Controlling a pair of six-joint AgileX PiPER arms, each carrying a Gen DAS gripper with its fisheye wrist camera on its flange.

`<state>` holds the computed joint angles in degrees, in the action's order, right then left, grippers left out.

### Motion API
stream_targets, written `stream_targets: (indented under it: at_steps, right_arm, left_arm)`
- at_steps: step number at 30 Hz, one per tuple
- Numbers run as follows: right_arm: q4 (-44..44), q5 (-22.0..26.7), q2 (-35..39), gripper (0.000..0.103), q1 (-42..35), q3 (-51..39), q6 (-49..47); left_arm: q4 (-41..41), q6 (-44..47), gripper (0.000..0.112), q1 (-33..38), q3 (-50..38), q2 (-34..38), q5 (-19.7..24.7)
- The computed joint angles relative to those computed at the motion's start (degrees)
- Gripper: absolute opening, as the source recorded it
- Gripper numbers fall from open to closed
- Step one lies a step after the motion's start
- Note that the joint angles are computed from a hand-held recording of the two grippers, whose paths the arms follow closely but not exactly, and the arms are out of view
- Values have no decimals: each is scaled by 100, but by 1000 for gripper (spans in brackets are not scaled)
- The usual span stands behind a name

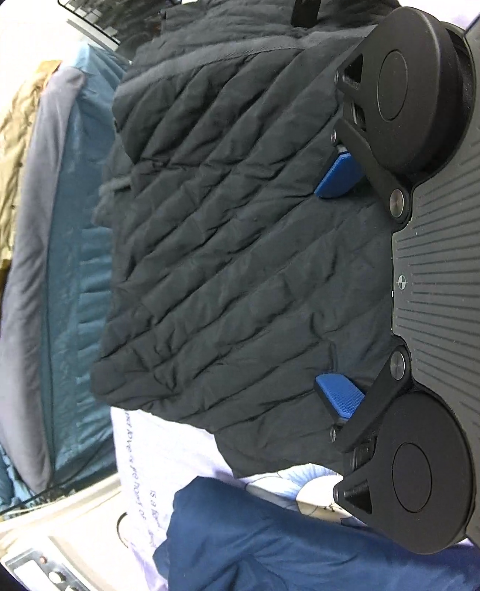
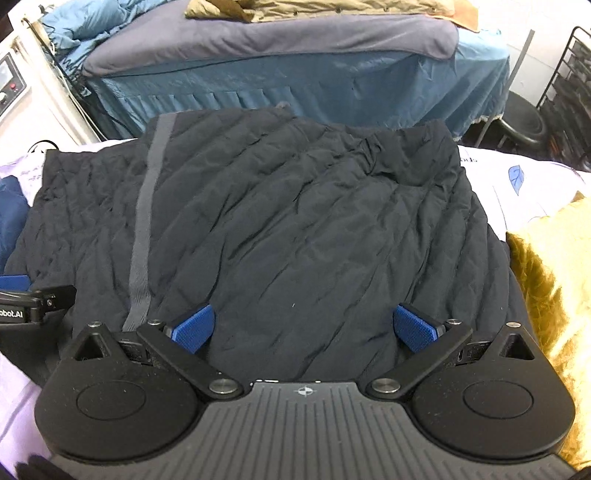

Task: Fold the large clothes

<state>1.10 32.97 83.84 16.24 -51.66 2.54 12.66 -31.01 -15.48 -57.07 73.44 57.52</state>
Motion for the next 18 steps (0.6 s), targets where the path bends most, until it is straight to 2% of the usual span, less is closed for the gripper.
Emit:
stream_targets:
  at_steps: [10,18]
  right_arm:
    - [67,-90,724,103,-105,-264,-203]
    - [-290,63,1128,103,34,-610,195]
  left_arm:
    - [-587,955,103,603,-227,640,-84]
    - [-782,1276,103,802,-338,961,-250]
